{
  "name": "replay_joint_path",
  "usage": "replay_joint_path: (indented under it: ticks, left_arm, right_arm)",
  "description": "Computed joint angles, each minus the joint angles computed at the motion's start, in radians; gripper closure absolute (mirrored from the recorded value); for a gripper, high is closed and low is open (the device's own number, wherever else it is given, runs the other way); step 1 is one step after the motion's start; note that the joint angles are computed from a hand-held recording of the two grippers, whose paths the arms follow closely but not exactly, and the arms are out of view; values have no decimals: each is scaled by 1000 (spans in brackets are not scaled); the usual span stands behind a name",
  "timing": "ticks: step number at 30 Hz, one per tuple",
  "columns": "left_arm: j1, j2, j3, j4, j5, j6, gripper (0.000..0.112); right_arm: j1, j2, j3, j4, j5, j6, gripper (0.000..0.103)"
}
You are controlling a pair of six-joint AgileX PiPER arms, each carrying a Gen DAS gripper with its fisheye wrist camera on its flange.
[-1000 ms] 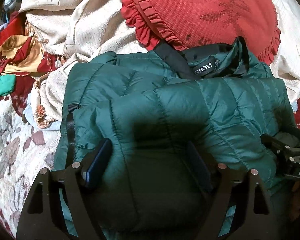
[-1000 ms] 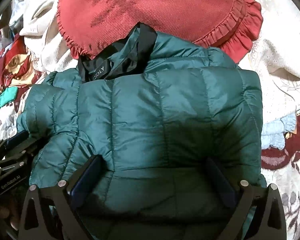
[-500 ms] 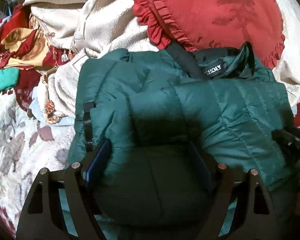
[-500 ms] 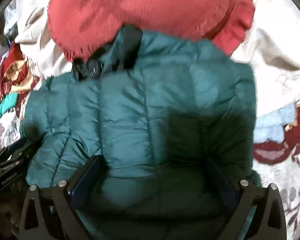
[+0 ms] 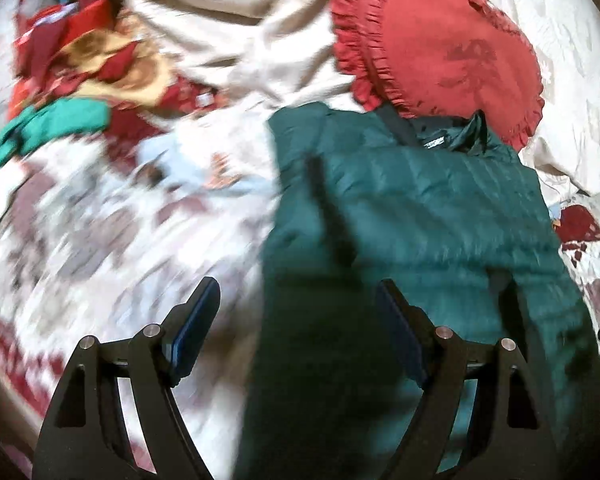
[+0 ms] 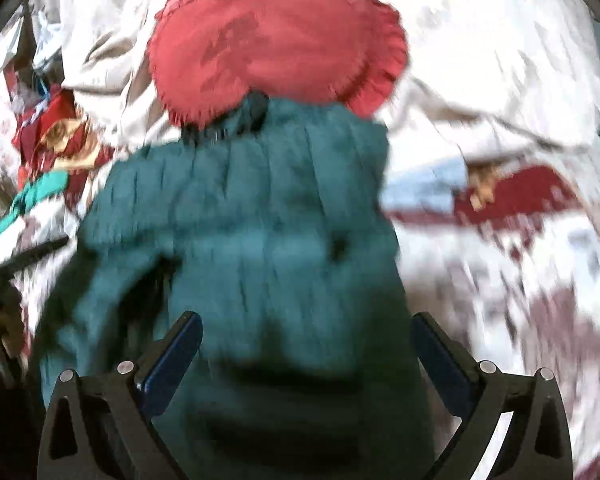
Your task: Fold large clothes
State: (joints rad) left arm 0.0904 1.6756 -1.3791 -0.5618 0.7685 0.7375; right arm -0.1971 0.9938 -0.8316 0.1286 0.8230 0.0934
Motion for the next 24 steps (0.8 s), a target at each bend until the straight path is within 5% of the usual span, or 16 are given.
replay_joint_path:
  ticks: [5,9,17,20,21,24]
  left_arm:
    - [186,-103,143,-73,99,127,32]
    - [304,-124,202,-189,166,279,32]
    - [425,-100,371,-267,350,586,32]
    - [406,-105,407,-253,349,624,32]
    - [404,-108,411,-256,346,630,35]
    - [435,-82,384,-297,396,634,77]
  right_arm:
    - [-103,-150,191,173,36,-167,0]
    - [22,-77,208,35,12,-40,0]
    - [94,-131,261,-55,-37,24,0]
    - [180,-124,266,-168,-57,160,0]
    - [198,-118,263,-193,-61,189,0]
    - [198,-113,265,-197,-72,195,0]
